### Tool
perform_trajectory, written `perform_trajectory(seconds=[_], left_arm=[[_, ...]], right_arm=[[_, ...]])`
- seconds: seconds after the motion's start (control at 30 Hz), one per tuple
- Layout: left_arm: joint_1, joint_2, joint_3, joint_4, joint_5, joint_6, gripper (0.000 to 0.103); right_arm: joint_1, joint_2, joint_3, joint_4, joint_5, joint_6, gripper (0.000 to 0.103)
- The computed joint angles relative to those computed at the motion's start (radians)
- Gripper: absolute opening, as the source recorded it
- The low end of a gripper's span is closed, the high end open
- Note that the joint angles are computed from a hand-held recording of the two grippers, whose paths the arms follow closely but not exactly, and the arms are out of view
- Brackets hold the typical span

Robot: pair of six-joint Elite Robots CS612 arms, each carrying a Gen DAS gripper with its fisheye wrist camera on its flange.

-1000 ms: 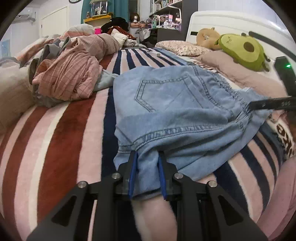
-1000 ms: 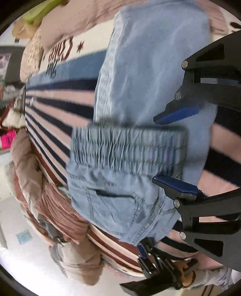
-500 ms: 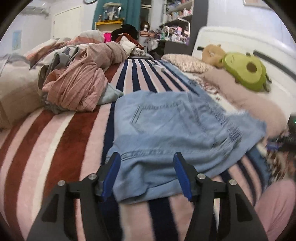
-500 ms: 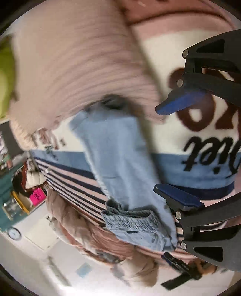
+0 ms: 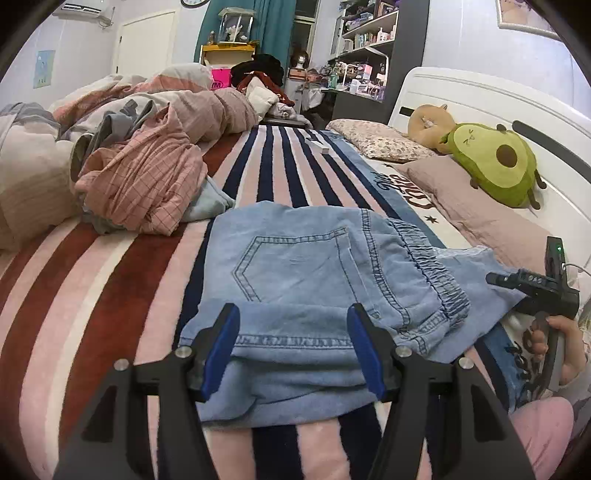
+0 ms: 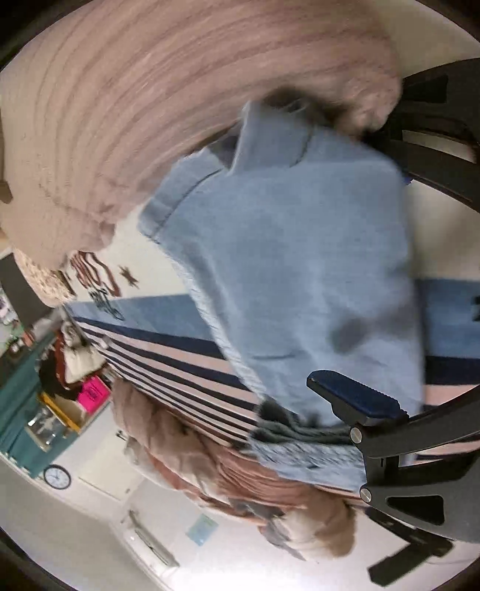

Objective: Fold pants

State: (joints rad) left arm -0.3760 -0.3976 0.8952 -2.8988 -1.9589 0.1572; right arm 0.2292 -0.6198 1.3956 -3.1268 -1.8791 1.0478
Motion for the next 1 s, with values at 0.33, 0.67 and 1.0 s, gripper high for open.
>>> perform_trajectory(seconds=[0.33,0.67,1.0], left_arm=[[0.015,0.033,-0.054,-0.044,-0.012,-0.069,0.056],[0.045,0.050,-0.077,-0.083,-0.067,-0.100,0.056],[0.053,0.083,-0.140,0.019,-0.172,-0.078,0.063]], right_arm=[[0.036,0.017,-0.083,-0.087,-0.168,-0.239,0.003],[0.089,0.224,-0.608,0.197,0.090,-0.676,0.003],[0.067,0.335,-0.790,0.500,0.397,-0.692,0.025]])
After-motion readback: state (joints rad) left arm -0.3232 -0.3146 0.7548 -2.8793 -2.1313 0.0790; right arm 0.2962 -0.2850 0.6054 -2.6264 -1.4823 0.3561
